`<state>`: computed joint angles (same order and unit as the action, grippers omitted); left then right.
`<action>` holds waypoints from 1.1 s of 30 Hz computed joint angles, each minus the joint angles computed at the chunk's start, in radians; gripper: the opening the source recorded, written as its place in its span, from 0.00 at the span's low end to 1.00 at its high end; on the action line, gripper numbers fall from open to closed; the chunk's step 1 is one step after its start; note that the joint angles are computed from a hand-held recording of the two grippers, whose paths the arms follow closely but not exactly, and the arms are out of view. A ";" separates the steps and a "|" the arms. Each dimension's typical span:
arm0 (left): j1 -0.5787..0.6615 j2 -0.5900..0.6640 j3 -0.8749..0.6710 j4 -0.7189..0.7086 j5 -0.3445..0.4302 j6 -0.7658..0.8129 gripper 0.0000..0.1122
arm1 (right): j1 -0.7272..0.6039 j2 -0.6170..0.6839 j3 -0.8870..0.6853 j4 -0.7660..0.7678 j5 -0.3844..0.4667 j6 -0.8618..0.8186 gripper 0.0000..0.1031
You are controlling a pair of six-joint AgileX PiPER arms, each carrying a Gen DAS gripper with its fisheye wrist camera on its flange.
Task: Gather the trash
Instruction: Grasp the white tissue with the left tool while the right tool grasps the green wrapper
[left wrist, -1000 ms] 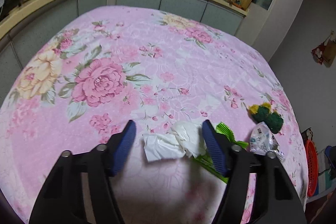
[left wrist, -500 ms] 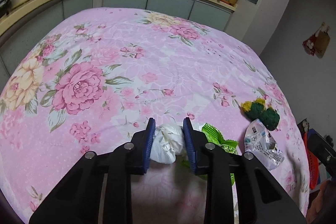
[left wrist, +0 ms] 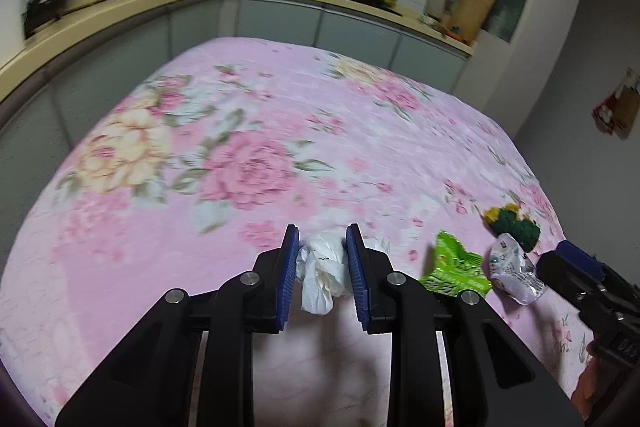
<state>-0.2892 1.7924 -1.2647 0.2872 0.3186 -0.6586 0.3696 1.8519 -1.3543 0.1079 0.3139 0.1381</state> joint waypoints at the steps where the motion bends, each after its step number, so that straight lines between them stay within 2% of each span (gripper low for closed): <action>1: 0.004 -0.014 0.015 0.026 -0.004 -0.027 0.21 | 0.009 0.013 -0.015 -0.002 0.004 -0.003 0.77; 5: 0.018 -0.053 0.059 0.107 -0.014 -0.113 0.21 | 0.049 0.094 -0.109 -0.037 0.041 0.007 0.77; 10: 0.044 -0.085 0.100 0.054 -0.037 -0.071 0.21 | 0.077 0.198 -0.230 -0.089 0.121 0.024 0.77; 12: 0.048 -0.089 0.108 0.064 -0.039 -0.082 0.21 | 0.080 0.239 -0.282 -0.074 0.164 -0.004 0.75; 16: 0.061 -0.089 0.112 0.028 -0.046 -0.056 0.21 | 0.080 0.285 -0.349 -0.040 0.226 -0.052 0.63; 17: 0.062 -0.090 0.114 0.028 -0.048 -0.056 0.21 | 0.081 0.287 -0.351 -0.041 0.227 -0.052 0.58; 21: 0.064 -0.090 0.116 0.022 -0.051 -0.045 0.21 | 0.081 0.281 -0.340 -0.048 0.217 -0.048 0.50; 28: 0.047 -0.102 0.122 0.085 -0.042 -0.106 0.21 | 0.076 0.254 -0.296 -0.042 0.186 -0.044 0.47; 33: 0.016 -0.125 0.141 0.225 -0.025 -0.240 0.21 | 0.083 0.193 -0.210 -0.050 0.120 -0.030 0.47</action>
